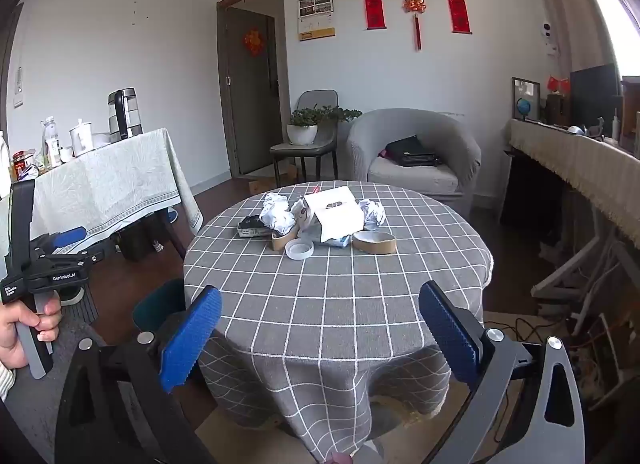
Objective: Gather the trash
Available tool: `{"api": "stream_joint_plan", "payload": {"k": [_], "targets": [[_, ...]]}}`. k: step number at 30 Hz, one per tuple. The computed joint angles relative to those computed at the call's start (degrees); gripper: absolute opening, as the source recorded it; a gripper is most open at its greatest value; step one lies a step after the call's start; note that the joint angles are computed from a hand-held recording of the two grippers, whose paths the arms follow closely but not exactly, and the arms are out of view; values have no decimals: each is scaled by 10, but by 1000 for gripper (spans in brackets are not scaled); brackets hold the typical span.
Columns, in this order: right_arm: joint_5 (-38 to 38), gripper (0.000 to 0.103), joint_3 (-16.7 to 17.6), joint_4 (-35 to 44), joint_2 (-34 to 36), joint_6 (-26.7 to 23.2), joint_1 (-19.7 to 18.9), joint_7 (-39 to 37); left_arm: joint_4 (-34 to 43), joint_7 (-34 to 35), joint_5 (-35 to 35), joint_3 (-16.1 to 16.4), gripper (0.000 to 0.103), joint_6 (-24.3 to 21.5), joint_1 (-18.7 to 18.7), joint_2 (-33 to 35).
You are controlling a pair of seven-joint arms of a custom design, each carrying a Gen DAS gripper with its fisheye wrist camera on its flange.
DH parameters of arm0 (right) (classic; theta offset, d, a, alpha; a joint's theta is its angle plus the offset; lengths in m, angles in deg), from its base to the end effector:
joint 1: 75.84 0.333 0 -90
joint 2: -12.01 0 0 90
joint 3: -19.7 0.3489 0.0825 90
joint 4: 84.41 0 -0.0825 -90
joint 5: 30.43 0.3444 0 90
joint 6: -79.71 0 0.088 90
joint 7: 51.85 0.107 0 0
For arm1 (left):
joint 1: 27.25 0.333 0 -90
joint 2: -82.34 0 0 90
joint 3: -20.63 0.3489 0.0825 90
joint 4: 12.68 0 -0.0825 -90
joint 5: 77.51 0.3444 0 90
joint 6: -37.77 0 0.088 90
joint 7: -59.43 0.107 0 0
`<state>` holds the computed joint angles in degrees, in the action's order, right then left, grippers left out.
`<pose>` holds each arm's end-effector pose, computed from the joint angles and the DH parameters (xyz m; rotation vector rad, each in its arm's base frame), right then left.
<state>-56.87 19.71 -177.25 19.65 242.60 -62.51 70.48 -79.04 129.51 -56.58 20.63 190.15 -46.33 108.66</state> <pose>0.5944 0.1650 0.7093 -1.5346 1.4895 -0.8804 0.6707 -0.2427 0.6956 -1.3967 1.7318 -0.9740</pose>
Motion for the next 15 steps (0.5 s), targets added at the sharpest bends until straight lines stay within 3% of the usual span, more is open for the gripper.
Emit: {"api": "stream_joint_plan", "payload": {"k": [15], "targets": [[19, 100, 2, -6, -3, 15, -6, -3, 2, 3, 3, 0, 100, -2, -2, 2]]}}
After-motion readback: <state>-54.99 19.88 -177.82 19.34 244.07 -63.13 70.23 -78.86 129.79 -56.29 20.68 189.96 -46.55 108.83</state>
